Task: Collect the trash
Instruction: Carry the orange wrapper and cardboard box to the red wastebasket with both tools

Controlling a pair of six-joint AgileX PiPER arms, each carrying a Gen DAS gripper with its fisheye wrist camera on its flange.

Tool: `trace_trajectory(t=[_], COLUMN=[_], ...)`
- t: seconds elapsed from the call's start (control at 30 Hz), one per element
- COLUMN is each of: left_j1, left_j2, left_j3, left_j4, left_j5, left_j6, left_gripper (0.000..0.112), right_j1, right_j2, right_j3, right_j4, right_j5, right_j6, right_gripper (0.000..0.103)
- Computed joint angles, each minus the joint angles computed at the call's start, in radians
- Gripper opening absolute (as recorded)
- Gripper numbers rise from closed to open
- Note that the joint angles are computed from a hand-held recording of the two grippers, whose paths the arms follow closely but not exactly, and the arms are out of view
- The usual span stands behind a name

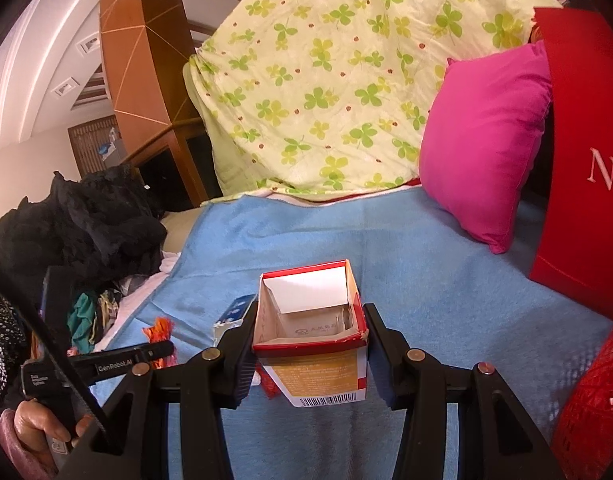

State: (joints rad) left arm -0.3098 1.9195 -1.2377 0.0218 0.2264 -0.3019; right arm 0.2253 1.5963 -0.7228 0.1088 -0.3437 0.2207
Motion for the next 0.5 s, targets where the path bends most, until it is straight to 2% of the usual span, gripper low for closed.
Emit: trace_trajectory(t=[0.1, 0.3, 0.5], left_j1=[-0.028, -0.127, -0.224], left_j2=[-0.067, -0.156, -0.199], left_j3=[0.053, 0.079, 0.069], left_j4=[0.132, 0.589, 0.750], left_j5=[-0.043, -0.041, -0.019], left_j6=[-0.128, -0.558, -0.694], left_gripper=[0.045, 0.045, 0.045], right_j1=[0.012, 0.057, 0.077], right_j2=[-0.041, -0.144, -0.278], right_j3=[0.030, 0.096, 0.186], right_j4=[0.039, 0.207, 0.284], right_j5=[-0.010, -0.036, -0.057], right_j6=[-0.036, -0.213, -0.286], right_gripper=[0.051, 0.051, 0.051])
